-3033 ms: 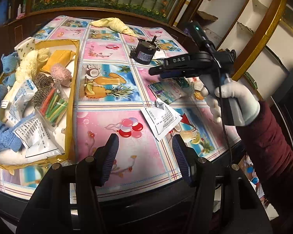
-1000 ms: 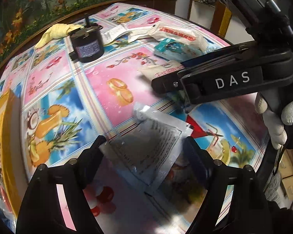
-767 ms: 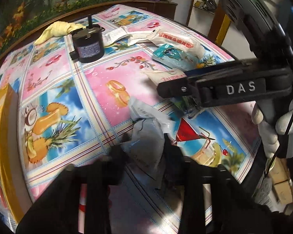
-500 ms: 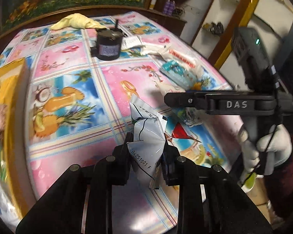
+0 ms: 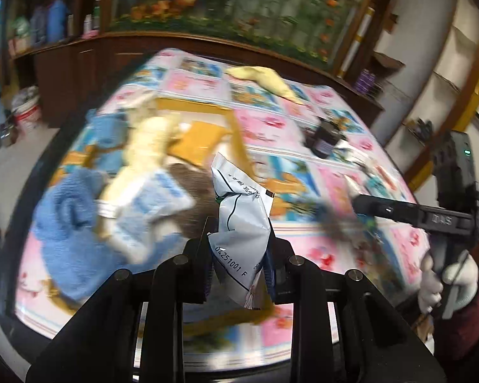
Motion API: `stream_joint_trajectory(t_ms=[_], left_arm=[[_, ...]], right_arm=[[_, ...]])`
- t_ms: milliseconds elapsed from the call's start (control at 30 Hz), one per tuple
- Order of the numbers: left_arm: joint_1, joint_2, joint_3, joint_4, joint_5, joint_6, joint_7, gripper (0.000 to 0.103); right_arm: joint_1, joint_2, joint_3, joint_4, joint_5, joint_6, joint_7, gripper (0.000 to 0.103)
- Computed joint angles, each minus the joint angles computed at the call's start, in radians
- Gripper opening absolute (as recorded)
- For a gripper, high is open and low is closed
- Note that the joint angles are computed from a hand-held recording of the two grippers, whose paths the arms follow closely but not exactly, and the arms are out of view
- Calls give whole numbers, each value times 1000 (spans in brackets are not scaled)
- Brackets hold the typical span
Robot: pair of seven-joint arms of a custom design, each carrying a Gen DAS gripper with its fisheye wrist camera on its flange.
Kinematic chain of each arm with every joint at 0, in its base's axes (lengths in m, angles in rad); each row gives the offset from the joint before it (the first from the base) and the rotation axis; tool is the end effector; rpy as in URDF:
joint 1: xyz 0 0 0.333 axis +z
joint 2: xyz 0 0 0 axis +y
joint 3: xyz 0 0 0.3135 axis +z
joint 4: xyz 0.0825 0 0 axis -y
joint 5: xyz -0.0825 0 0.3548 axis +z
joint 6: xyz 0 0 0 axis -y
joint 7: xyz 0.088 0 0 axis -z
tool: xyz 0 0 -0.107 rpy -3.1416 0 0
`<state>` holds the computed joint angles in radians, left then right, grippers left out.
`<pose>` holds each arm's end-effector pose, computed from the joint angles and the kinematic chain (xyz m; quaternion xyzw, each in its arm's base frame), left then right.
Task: Organize soft objects
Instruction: 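Carry the Dole bag and white sachet to the tray and open both grippers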
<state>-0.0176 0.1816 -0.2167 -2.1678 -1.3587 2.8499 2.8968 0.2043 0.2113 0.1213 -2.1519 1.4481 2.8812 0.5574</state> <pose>0.5447 -0.0734 0.3545 -0.5465 0.7431 -0.3735 0.0985 0.5376 0.1195 0.3421 -0.6473 0.6574 -0.0233 0.3850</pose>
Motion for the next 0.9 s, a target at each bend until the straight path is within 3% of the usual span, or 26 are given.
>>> stream_joint_trajectory(t_ms=[133, 233, 300, 333, 433, 533, 667, 800, 900], left_arm=[[13, 54, 7, 46, 6, 61, -22, 26], [-5, 115, 31, 82, 176, 139, -204, 39], [-8, 137, 61, 98, 290, 107, -348, 44], [12, 143, 49, 106, 290, 89, -358, 44], [103, 135, -35, 106, 176, 74, -255, 44], [149, 118, -68, 96, 91, 41, -178, 44], [144, 90, -55, 75, 3, 19, -95, 55], [107, 72, -23, 58, 0, 32, -94, 58], [100, 67, -13, 53, 10, 15, -107, 58]], right_arm=[[28, 52, 19, 83, -124, -12, 100, 57], [35, 91, 37, 143, -224, -13, 178, 57], [45, 127, 46, 194, -313, -10, 247, 57], [45, 143, 49, 216, -349, -10, 277, 57], [68, 205, 42, 302, -486, -4, 390, 58], [130, 276, -15, 393, -675, 1, 543, 58], [185, 386, -88, 538, -859, -41, 729, 58], [231, 468, -153, 633, -986, -28, 873, 61], [205, 474, -125, 642, -1021, -33, 896, 61]])
